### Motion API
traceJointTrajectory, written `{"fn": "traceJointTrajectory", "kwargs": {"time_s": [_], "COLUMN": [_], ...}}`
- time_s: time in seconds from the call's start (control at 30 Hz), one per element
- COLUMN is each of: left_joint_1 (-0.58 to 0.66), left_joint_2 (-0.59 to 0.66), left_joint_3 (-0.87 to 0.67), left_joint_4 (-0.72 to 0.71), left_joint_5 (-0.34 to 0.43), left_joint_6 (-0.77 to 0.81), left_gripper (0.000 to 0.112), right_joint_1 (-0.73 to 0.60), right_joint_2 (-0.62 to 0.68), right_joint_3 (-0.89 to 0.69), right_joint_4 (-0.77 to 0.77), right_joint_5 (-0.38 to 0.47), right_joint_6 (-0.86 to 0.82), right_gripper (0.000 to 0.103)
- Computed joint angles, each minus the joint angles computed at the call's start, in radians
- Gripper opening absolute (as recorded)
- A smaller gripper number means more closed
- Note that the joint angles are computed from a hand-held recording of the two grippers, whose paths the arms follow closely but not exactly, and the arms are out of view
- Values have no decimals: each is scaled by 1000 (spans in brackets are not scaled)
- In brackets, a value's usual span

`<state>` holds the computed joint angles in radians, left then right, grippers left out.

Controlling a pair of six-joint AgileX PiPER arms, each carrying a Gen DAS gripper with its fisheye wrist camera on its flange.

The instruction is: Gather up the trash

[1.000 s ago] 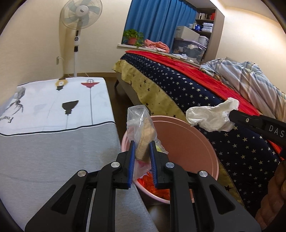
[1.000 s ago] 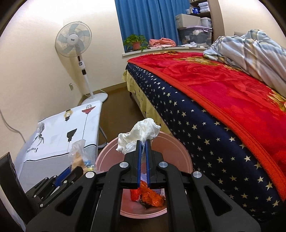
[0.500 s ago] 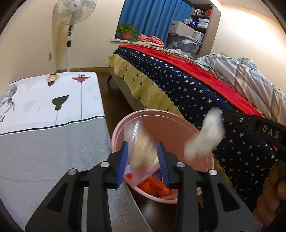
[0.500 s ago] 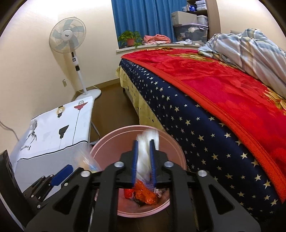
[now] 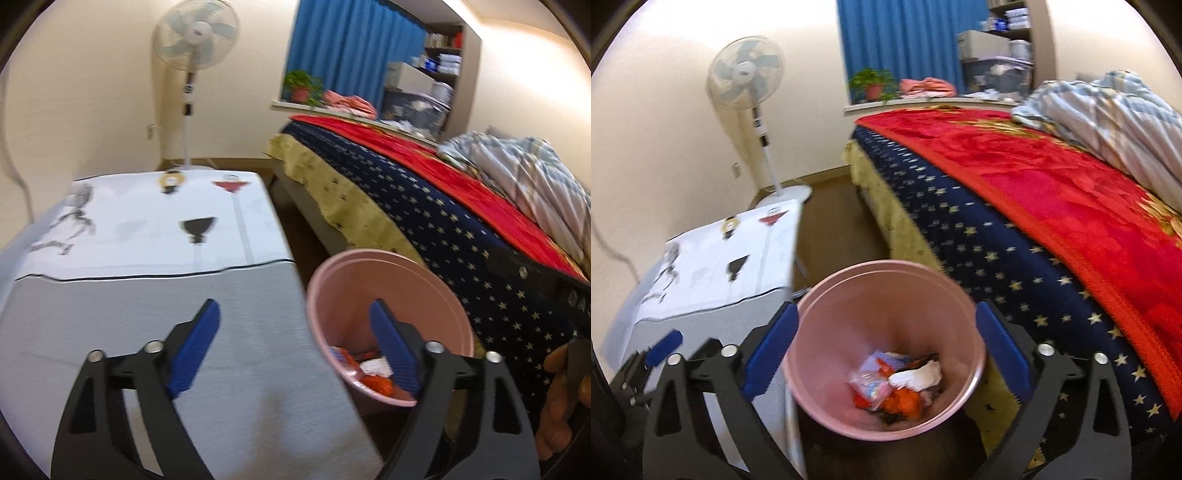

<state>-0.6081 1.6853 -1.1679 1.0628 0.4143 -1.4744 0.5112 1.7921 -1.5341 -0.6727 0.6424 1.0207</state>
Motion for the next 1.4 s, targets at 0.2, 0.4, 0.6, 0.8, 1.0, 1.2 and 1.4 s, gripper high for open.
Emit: {"fn": "traceJointTrajectory", "kwargs": {"time_s": [0.2, 0.4, 0.6, 0.8, 1.0, 1.2, 1.4], "left_joint_1": [-11, -38, -89, -182, -225, -289, -268], "left_joint_2": [-136, -294, -423, -527, -585, -533, -521], "left_joint_3": [104, 208, 262, 322, 408, 399, 404], "left_joint_4": [31, -4, -77, -107, -79, -9, -9], "left_joint_5": [123, 218, 362, 492, 490, 545, 524], "left_joint_6": [-60, -104, -55, -52, -152, -186, -207], "left_gripper": [95, 95, 95, 95, 95, 95, 95], "right_joint_1": [37, 117, 205, 312, 387, 390, 380], "right_joint_2": [-35, -76, -118, -155, -149, -124, -90], "right_joint_3": [28, 71, 104, 161, 189, 183, 159], "right_joint_4": [106, 38, -35, -150, -240, -258, -257], "right_joint_5": [-37, -28, 14, 90, 155, 156, 152], "right_joint_6": [-95, -44, 19, 132, 233, 251, 242], "right_gripper": [98, 98, 98, 98, 98, 98, 98]}}
